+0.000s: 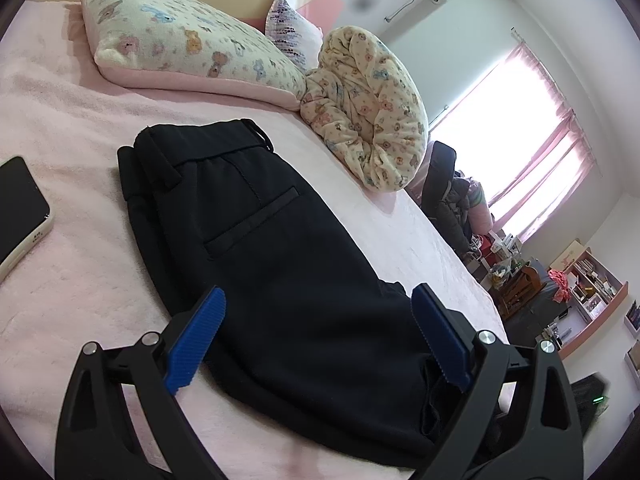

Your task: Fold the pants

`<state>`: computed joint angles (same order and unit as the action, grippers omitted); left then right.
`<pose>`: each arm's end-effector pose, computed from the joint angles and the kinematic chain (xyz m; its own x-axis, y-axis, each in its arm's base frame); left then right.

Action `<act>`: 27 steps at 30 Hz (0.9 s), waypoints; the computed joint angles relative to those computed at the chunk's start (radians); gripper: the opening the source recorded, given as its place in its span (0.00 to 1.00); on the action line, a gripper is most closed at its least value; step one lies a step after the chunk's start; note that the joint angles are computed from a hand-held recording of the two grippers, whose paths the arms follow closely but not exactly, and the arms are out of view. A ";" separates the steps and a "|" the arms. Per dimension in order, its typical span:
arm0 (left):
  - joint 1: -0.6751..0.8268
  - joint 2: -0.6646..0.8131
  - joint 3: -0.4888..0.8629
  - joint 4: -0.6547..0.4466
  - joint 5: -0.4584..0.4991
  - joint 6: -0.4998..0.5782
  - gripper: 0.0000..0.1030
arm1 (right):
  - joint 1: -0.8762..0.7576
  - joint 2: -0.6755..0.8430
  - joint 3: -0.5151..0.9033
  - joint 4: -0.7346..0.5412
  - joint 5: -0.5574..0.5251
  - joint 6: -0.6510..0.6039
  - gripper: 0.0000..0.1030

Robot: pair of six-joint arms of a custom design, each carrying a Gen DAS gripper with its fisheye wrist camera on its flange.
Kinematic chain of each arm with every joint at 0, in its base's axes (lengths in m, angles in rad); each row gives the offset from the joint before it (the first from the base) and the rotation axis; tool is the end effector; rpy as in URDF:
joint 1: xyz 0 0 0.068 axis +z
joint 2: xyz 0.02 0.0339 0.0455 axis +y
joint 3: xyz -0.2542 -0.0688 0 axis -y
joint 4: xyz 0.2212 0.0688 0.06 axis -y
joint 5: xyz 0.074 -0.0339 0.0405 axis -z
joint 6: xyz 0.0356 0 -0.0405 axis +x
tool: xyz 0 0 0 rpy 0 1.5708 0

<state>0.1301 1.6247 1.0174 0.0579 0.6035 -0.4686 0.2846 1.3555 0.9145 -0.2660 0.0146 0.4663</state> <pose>0.3375 0.0238 0.2364 -0.6305 -0.4575 -0.6271 0.0990 0.7538 -0.6496 0.2638 0.0766 0.2505 -0.6783 0.2699 -0.6834 0.0390 0.9420 0.3334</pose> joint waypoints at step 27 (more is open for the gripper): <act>0.137 0.290 0.408 -0.691 0.369 0.217 0.77 | -0.108 -0.072 -0.336 0.430 -0.251 0.096 0.51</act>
